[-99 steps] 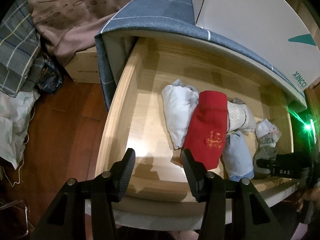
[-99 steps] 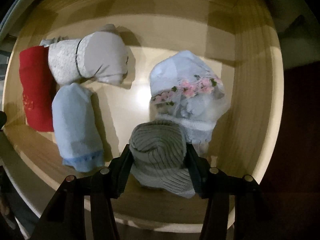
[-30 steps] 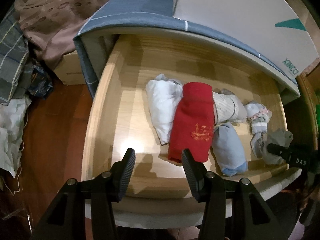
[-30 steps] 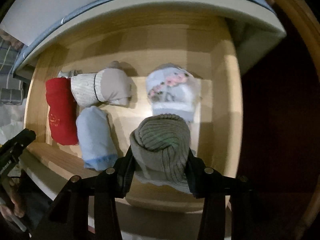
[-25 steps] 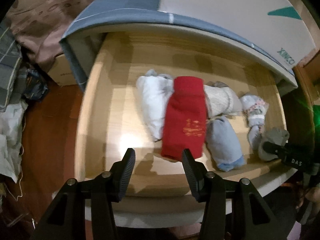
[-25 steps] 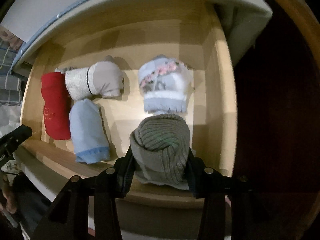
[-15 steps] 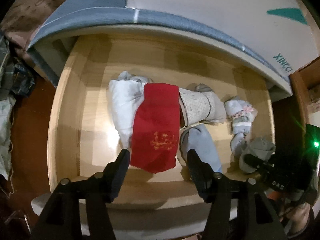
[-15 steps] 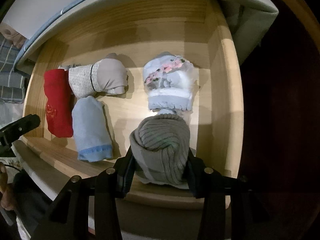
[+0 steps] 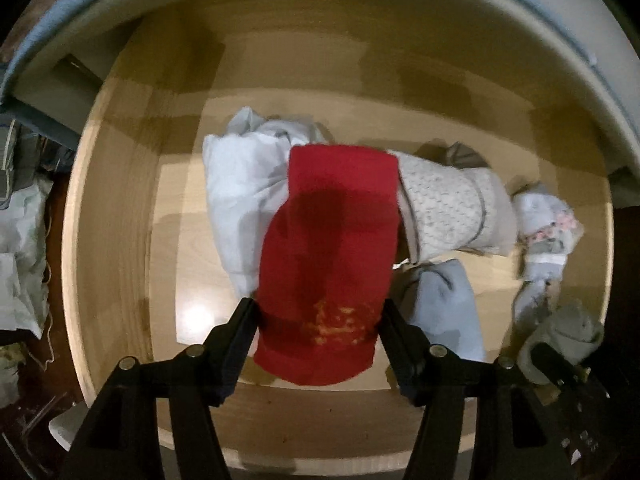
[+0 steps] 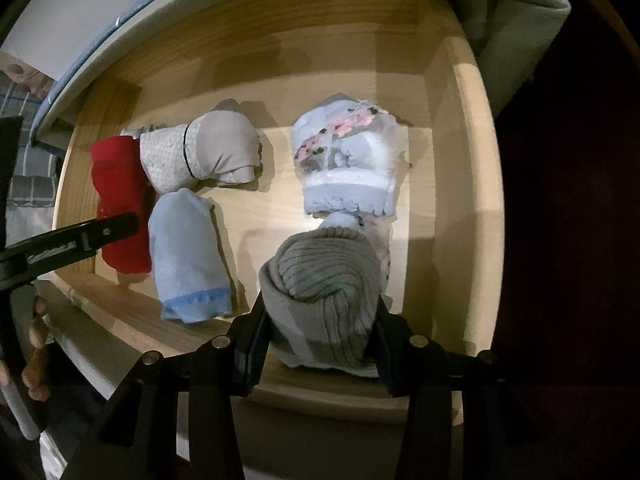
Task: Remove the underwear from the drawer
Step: 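Grasp the red rolled sock with the left gripper, then lift the red sock toward the box with left gripper while right holds grey garment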
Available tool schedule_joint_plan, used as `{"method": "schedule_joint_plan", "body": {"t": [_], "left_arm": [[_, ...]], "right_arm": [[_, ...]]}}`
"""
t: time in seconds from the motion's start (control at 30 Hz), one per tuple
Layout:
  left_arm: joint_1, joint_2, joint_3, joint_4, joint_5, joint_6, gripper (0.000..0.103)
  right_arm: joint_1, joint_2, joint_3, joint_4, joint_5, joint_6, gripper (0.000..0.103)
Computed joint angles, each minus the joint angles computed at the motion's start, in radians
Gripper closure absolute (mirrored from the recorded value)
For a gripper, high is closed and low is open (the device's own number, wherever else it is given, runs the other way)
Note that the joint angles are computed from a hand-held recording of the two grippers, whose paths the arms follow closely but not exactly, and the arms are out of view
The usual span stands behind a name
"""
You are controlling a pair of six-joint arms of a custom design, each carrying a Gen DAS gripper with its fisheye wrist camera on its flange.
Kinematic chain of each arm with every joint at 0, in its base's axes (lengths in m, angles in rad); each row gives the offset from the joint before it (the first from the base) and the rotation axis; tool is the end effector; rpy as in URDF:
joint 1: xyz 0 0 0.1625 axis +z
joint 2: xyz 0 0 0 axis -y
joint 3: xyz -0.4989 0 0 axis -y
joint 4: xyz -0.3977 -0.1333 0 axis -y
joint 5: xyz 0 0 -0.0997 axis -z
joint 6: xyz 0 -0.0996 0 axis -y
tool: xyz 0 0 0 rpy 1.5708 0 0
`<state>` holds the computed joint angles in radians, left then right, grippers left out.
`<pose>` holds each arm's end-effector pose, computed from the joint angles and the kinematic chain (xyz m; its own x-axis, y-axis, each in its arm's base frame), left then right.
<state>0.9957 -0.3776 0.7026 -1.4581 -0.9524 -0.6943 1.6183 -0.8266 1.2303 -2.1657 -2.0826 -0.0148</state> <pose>-0.3273 -0.8562 0.1037 -0.7380 0.0127 -0.6747 0.0266 0.9996 -0.0102 0.1233 -0.8131 0.3070 -0.8745 0.0370 0.4836 -0.0596 0.9813 -0.1829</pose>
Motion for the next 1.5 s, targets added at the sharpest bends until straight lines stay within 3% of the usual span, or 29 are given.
{"method": "schedule_joint_plan", "body": {"t": [0.2,0.33,0.43,0.83,1.03,1.17,1.5], "left_arm": [[0.0,0.009,-0.005,0.015,0.002,0.037,0.04],[-0.005,-0.006,0.022,-0.017,0.002,0.058,0.054],[-0.009,-0.019,0.039,-0.029,-0.005,0.076,0.056],[-0.032,-0.099,0.088,-0.112,-0.042,0.137,0.057],[-0.062,-0.137,0.126,-0.146,-0.016,0.225,0.057],[-0.074,-0.166,0.154,-0.18,-0.051,0.289,0.057],[-0.135,-0.256,0.215,-0.353,0.007,0.435,0.057]], "right_arm": [[0.004,0.016,-0.01,0.002,-0.003,0.001,0.06],[0.01,0.027,-0.018,0.003,-0.017,-0.001,0.06],[0.018,0.037,-0.024,0.003,-0.035,-0.006,0.06],[0.02,0.035,-0.008,-0.022,-0.04,-0.01,0.06],[0.021,0.028,0.006,-0.035,-0.043,-0.016,0.06],[0.02,0.024,0.01,-0.039,-0.045,-0.018,0.06],[0.019,0.019,0.012,-0.039,-0.047,-0.017,0.06]]}}
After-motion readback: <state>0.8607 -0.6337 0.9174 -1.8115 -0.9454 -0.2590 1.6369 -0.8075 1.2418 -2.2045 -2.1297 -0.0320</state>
